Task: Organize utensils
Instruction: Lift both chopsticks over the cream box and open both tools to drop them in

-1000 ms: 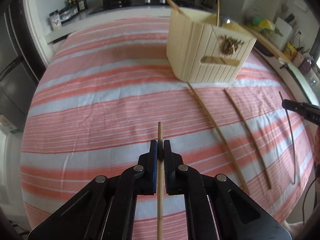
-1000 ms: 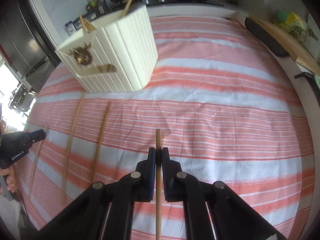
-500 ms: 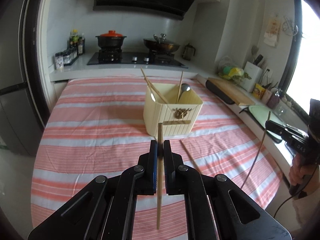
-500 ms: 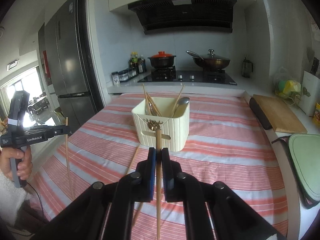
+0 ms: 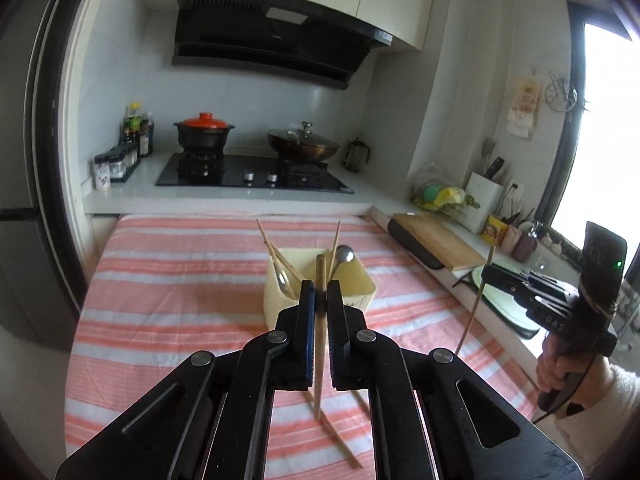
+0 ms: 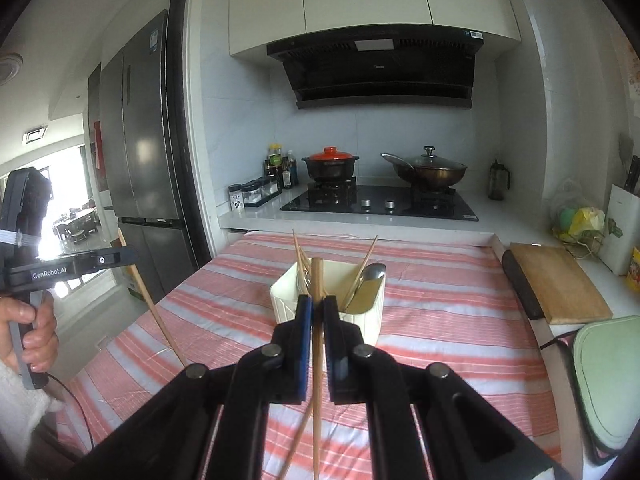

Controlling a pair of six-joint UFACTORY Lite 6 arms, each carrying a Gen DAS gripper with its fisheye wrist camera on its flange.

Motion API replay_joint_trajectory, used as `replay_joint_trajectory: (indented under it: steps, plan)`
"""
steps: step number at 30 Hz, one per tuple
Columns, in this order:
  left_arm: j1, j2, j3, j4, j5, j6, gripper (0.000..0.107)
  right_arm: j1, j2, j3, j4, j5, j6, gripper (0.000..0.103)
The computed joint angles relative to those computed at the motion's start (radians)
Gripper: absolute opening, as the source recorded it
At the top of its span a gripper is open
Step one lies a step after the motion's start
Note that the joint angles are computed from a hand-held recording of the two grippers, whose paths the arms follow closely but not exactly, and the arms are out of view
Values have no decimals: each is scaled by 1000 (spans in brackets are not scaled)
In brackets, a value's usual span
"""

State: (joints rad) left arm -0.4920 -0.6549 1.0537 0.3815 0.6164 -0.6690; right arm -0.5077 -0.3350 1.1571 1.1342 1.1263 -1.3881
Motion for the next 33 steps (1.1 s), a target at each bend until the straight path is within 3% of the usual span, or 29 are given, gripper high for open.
replay_joint_trajectory:
  steps: [6, 11, 17, 19, 26, 33]
  plan:
    - [138, 227, 295, -108, -84, 144, 4, 165, 170, 262, -10, -146, 88, 6]
    - [171, 455, 514, 40, -154, 28, 4, 293, 361, 516, -7, -257, 160, 6]
    - [223, 698, 659, 7, -204, 39, 4, 416, 595, 742, 29, -397, 210, 6]
    - [241, 776, 706, -82, -198, 111, 4, 446, 663, 801, 30, -429, 219, 6]
    - [266, 1003, 835, -307, -92, 334, 4, 539, 994, 1158, -298, -353, 540, 6]
    - [261, 1125, 892, -403, -50, 397, 4, 568, 1135, 1240, -417, -310, 645, 6]
